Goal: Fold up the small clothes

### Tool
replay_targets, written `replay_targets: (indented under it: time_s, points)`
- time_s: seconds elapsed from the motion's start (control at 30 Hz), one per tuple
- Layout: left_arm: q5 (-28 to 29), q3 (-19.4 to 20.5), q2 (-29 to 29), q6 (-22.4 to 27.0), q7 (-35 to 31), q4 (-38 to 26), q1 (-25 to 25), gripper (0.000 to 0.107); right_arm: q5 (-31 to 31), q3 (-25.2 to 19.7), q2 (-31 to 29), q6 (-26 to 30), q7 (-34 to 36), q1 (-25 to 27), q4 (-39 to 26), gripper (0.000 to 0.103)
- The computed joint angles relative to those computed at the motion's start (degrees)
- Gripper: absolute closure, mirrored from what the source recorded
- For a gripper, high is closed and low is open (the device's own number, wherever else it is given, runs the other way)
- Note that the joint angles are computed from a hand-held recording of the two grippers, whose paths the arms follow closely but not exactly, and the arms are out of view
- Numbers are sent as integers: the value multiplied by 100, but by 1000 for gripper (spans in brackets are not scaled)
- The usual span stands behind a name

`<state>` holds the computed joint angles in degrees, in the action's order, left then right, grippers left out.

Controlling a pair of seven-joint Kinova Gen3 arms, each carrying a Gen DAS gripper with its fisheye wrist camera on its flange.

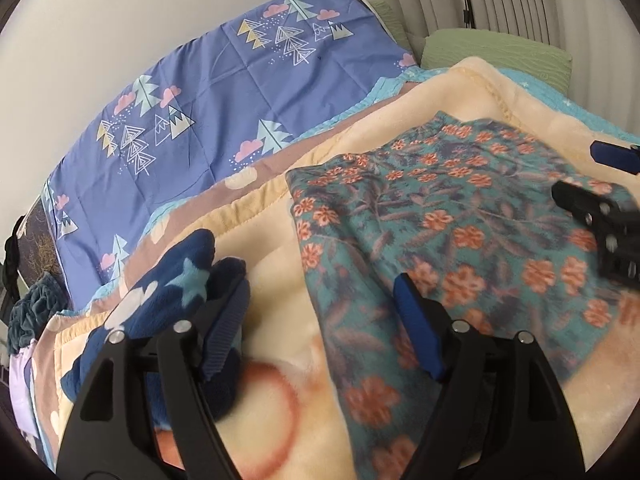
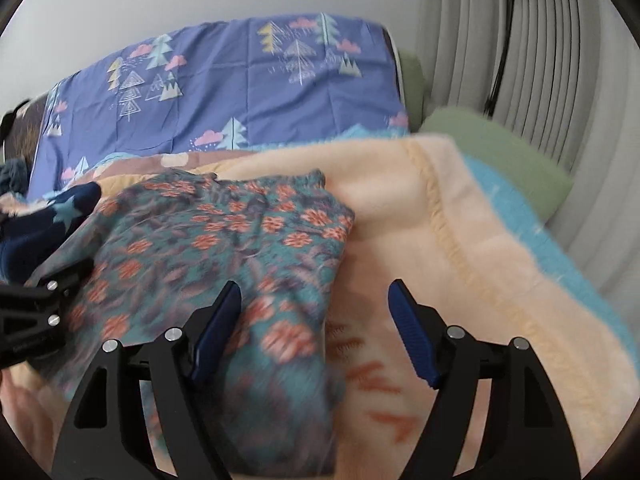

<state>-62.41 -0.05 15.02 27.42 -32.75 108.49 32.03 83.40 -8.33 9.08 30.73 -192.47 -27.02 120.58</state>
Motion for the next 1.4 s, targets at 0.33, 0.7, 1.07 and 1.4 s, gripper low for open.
replay_targets:
  time_s: [0.33,0.7,1.07,1.4]
  points:
    - [-1029,402,-1535,-726,1858,1366,-122,11,38,-788,-1415,1254,-884,-658,1036,8]
    - [-128,2680,-3724,243,1991,2262,-1223,7,-2218,-2548,-3070,2927,-226,-855,1291,5]
    - [1204,3961,-4789,2343,1937,2062,-251,7,-4212,-4440,-3994,4234,-322,-308,854,3]
    - [3147,3699,-5281,3143,972,1500,-163,7,-4924,-5098,-4478,4353,544,482,305,2]
